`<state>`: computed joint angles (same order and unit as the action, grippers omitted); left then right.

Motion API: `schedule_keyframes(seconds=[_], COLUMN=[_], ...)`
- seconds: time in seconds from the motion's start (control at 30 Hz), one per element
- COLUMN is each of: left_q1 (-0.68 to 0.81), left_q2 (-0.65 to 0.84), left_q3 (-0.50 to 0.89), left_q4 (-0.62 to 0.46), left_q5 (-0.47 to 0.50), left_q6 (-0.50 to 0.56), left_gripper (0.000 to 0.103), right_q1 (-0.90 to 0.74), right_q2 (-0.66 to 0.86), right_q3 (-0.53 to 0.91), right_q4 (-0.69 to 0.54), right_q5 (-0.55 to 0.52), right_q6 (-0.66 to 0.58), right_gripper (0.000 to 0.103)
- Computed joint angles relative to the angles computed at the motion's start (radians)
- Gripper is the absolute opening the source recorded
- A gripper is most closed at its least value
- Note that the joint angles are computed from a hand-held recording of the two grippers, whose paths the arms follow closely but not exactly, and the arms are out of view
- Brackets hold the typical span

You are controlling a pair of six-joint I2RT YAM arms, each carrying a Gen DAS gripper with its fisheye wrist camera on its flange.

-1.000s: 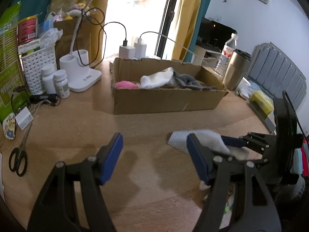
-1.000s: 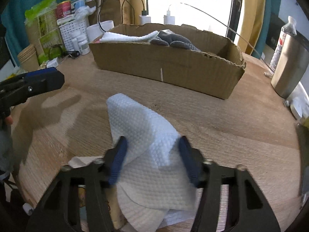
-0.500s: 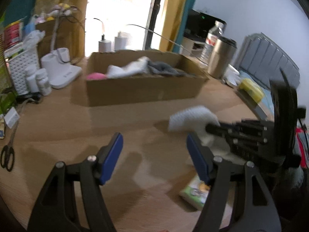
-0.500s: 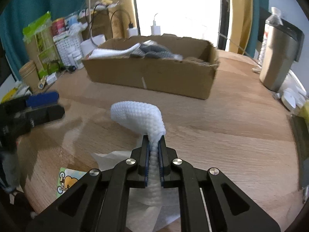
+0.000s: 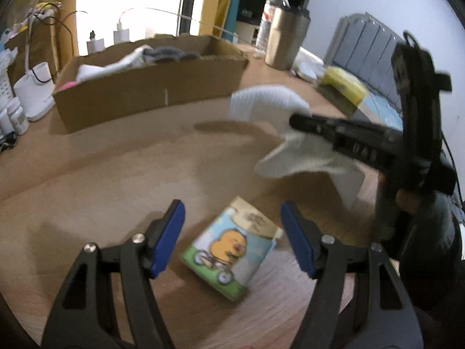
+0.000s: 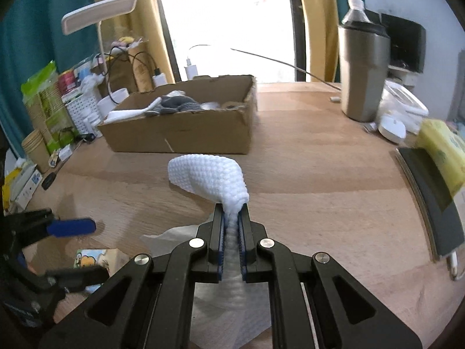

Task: Organize soft objects
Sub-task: 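Grasp the chick-printed tissue pack with the left tool while the right tool holds the cloth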

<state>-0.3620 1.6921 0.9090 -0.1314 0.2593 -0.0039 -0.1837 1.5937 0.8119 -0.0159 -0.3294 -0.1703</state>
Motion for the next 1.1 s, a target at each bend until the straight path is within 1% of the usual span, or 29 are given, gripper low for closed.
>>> schedule_keyframes(seconds=[0.1, 0.3, 0.33, 0.37, 0.4, 0.43, 0.47, 0.57, 0.6, 0.67, 0.73, 0.83, 0.9, 0.93, 0.97, 1.0, 1.07, 1.1], left_q1=[-0.026, -0.064, -0.066, -0.067, -0.065, -0.057, -0.054, -0.048, -0.046, -0.041, -0.034, -0.021, -0.012, -0.005, 0.004, 0.011, 0.029, 0.036], left_q2=[0.015, 0.034, 0.037, 0.038, 0.037, 0.029, 0.026, 0.02, 0.018, 0.013, 0.01, -0.003, -0.013, -0.02, -0.024, -0.027, -0.036, -0.04], left_q3=[-0.004, -0.006, 0.0, 0.001, -0.003, -0.013, -0.017, -0.027, -0.03, -0.034, -0.037, -0.048, -0.058, -0.064, -0.066, -0.067, -0.07, -0.07], left_q4=[0.0, 0.003, 0.002, 0.003, 0.009, 0.013, 0.017, 0.027, 0.03, 0.033, 0.04, 0.054, 0.066, 0.072, 0.076, 0.08, 0.086, 0.087], left_q5=[-0.021, -0.075, -0.078, -0.079, -0.076, -0.069, -0.066, -0.058, -0.056, -0.047, -0.039, -0.021, -0.013, -0.007, 0.0, 0.005, 0.018, 0.023], left_q6=[-0.003, 0.005, 0.004, 0.001, -0.005, -0.002, -0.001, 0.012, 0.015, 0.019, 0.019, 0.017, 0.014, 0.012, 0.01, 0.008, 0.006, 0.006], left_gripper=[0.07, 0.07, 0.07, 0.07, 0.07, 0.07, 0.07, 0.067, 0.061, 0.057, 0.053, 0.052, 0.051, 0.051, 0.051, 0.051, 0.051, 0.051], right_q1=[-0.024, -0.041, -0.042, -0.043, -0.043, -0.043, -0.045, -0.046, -0.045, -0.039, -0.025, -0.002, 0.016, 0.023, 0.03, 0.036, 0.047, 0.046], right_q2=[-0.021, -0.006, 0.001, 0.001, -0.001, -0.001, 0.001, 0.003, 0.005, 0.021, 0.041, 0.049, 0.046, 0.046, 0.045, 0.046, 0.046, 0.048], right_q3=[-0.022, -0.016, -0.011, -0.009, -0.008, -0.005, -0.002, 0.005, 0.007, 0.021, 0.039, 0.037, 0.029, 0.026, 0.022, 0.019, 0.017, 0.019], right_q4=[0.016, -0.01, -0.018, -0.023, -0.023, -0.027, -0.032, -0.045, -0.051, -0.074, -0.102, -0.097, -0.087, -0.083, -0.076, -0.071, -0.062, -0.063], right_q5=[-0.009, -0.013, -0.008, -0.006, -0.002, -0.001, -0.001, 0.014, 0.023, 0.04, 0.059, 0.085, 0.118, 0.129, 0.143, 0.154, 0.175, 0.17], right_q6=[-0.003, -0.021, -0.022, -0.021, -0.017, -0.017, -0.016, -0.011, -0.011, -0.017, -0.028, -0.051, -0.06, -0.067, -0.074, -0.076, -0.083, -0.082], right_gripper=[0.009, 0.011, 0.013, 0.023, 0.03, 0.043, 0.05, 0.055, 0.056, 0.057, 0.057, 0.057, 0.053, 0.043, 0.037, 0.033, 0.014, 0.011])
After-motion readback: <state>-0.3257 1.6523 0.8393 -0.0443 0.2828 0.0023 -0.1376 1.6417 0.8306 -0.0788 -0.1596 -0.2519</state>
